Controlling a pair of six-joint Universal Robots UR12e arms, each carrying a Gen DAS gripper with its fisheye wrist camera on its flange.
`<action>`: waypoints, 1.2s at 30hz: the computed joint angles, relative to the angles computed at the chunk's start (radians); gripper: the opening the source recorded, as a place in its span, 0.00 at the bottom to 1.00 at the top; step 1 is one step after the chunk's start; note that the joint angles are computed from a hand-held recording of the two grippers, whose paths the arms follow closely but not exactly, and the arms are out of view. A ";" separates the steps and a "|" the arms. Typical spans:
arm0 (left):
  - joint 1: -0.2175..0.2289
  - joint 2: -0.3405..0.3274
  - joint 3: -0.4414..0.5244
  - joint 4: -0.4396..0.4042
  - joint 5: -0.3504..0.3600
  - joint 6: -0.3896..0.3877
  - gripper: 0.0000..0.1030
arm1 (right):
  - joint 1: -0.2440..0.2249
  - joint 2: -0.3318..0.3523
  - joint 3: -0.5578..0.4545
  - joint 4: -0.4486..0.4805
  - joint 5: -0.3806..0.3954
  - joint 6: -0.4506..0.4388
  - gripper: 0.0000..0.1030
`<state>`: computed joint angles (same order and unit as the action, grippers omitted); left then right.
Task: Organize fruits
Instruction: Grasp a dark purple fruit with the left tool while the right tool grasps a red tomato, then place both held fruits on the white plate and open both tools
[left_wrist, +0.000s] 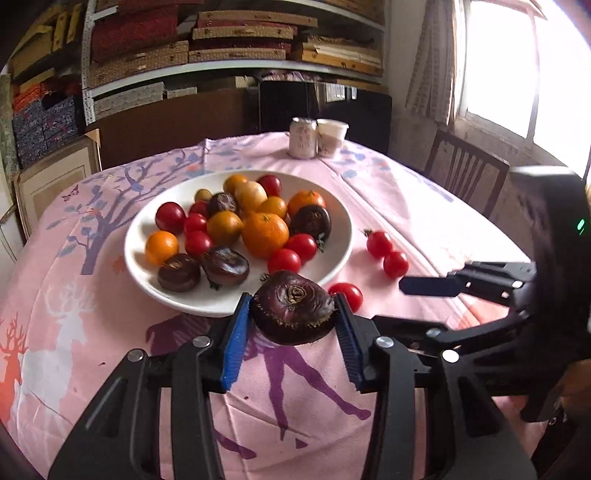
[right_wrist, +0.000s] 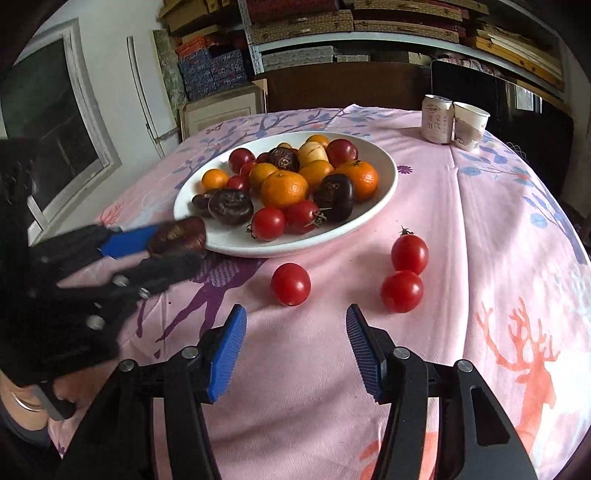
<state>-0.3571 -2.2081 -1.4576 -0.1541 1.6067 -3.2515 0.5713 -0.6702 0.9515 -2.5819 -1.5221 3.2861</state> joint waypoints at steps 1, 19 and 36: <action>0.006 0.004 -0.006 0.014 0.005 -0.021 0.42 | 0.005 0.014 -0.029 0.024 -0.015 -0.009 0.53; 0.026 0.003 0.013 -0.024 0.022 -0.087 0.42 | -0.008 0.013 -0.053 0.016 0.048 0.031 0.27; 0.007 -0.031 0.074 -0.064 0.042 -0.015 0.65 | -0.033 0.073 -0.198 0.059 0.025 0.085 0.43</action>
